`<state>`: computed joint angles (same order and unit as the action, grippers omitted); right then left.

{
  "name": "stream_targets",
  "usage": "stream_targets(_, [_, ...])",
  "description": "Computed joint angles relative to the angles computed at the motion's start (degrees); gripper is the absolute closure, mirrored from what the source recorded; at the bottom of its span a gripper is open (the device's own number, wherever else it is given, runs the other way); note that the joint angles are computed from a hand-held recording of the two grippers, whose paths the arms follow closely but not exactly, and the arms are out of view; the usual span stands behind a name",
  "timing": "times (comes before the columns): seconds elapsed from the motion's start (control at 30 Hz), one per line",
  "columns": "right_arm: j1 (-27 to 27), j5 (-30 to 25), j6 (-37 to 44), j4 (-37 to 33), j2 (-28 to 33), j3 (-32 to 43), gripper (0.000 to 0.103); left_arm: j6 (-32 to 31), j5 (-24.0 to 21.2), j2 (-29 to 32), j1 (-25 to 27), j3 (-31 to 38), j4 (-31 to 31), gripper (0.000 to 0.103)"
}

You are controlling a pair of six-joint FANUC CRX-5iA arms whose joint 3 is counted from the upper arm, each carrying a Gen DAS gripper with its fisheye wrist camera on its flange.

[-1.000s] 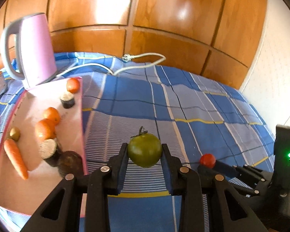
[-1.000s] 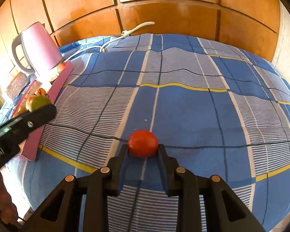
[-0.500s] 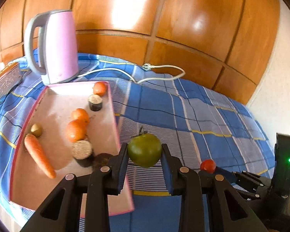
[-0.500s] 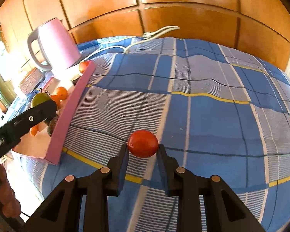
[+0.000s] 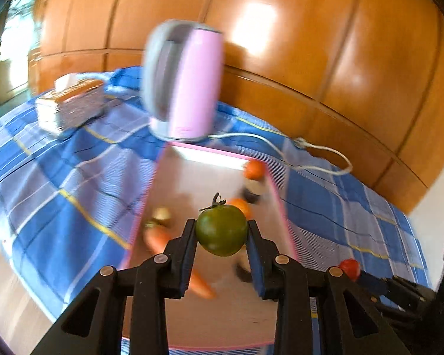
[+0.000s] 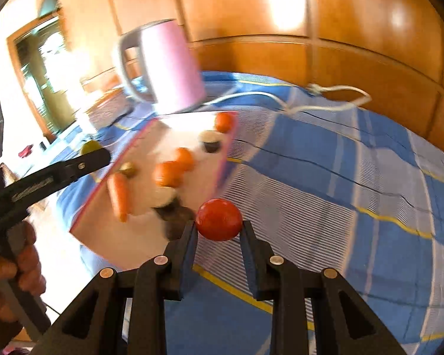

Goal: Organize fruits
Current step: 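Lower both fruits into the tray and open both grippers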

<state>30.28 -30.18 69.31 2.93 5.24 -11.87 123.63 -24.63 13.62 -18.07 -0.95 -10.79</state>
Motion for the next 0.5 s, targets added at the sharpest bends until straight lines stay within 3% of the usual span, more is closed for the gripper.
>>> stream_targets(0.1, [0.5, -1.5, 4.7, -3.1, 2.0, 3.1, 0.073, -0.8, 0.3, -0.5, 1.7, -1.4, 2.1, 0.071])
stream_targets(0.2, [0.3, -2.1, 6.0, -4.9, 3.7, 5.8, 0.073, -5.5, 2.0, -0.7, 2.7, -3.4, 6.5, 0.071])
stream_targets(0.37, [0.5, -2.1, 4.7, -4.1, 6.1, 8.5, 0.073, -12.3, 3.6, 0.4, 2.6, -4.5, 12.7, 0.071])
stream_targets(0.5, [0.4, -2.5, 4.5, -4.0, 7.5, 10.3, 0.073, -13.8, 2.4, 2.6, 2.4, -2.2, 13.8, 0.07])
